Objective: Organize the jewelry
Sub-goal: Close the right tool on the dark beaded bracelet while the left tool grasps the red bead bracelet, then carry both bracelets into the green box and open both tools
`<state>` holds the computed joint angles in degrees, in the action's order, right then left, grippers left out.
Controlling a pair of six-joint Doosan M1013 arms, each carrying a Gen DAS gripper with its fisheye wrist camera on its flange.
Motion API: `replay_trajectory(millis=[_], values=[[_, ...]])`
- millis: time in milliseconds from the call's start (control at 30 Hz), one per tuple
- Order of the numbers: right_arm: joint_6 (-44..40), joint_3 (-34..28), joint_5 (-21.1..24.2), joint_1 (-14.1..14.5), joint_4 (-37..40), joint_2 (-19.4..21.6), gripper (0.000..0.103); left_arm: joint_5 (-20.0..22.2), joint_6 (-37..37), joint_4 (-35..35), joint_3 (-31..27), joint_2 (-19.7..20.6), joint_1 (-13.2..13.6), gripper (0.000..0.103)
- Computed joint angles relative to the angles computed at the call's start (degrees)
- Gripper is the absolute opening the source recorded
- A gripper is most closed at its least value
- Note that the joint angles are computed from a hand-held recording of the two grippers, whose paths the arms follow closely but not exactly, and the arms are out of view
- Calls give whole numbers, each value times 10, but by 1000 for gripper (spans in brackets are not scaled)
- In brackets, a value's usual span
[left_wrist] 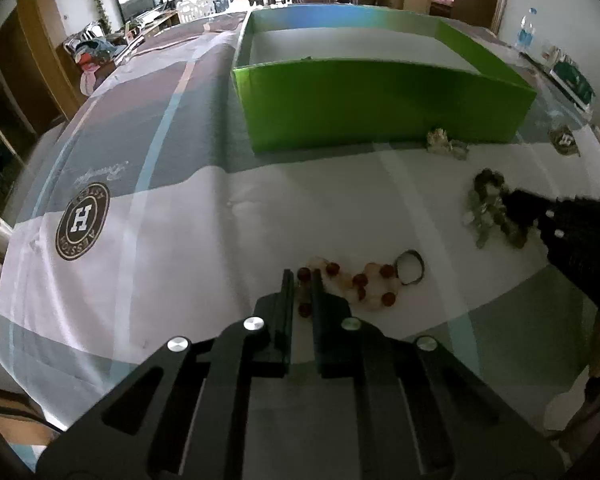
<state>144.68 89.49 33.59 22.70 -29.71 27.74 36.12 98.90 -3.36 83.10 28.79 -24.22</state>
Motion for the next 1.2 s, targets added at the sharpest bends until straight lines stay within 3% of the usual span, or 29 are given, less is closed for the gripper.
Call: replay_trajectory(millis=[500,800,1033,1200], values=[[85,-3,-24,9,-134,-49,11,-39,36,-39,-21,-28,5,8],[105,-58,-15,-1,-191,-45,11,-33,37,-40,-93,-7,-7,8],[39,-131,32,-23,-124,9,11,2,-28,5,-182,48,-15,8],[4,-152,41,-40,-60,37,11,37,-92,69,-239,95,-21,9]])
